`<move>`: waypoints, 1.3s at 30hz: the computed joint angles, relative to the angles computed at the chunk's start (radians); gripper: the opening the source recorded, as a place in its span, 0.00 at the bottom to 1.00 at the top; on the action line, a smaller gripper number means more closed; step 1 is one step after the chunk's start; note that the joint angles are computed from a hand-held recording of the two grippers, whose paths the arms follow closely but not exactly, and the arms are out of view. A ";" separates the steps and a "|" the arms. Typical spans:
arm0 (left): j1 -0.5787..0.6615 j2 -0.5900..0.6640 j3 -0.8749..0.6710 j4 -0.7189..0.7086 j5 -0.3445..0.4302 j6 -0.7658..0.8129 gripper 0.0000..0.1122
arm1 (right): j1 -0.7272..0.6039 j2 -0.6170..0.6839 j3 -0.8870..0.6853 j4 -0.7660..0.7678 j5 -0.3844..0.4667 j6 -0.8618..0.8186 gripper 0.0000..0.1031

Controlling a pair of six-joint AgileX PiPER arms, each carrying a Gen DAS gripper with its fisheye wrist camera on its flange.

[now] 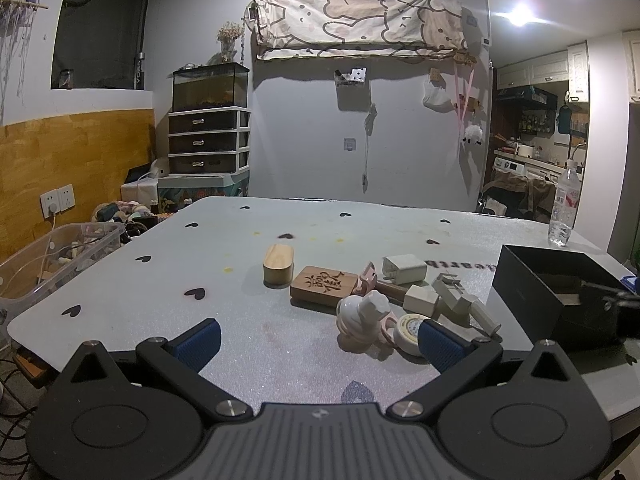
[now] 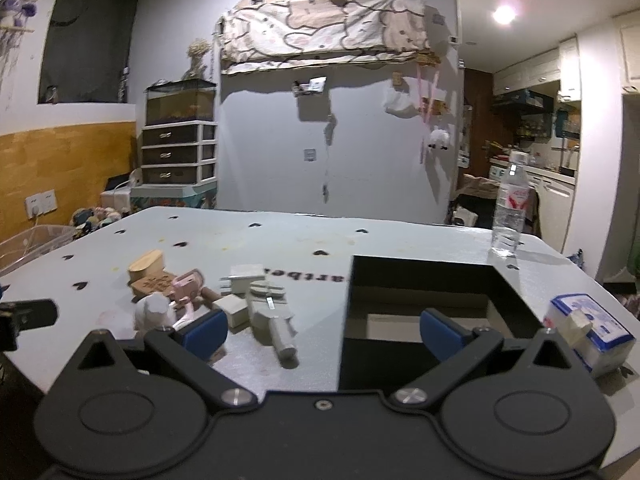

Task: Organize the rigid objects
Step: 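Move the left tool to the white knob cap and grasp it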

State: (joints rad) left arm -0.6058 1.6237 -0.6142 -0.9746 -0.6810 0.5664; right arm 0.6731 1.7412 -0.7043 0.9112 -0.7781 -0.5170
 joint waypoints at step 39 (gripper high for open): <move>0.166 0.322 -0.186 0.517 0.161 -0.430 0.92 | -0.653 0.135 -0.169 -0.513 0.353 0.315 0.33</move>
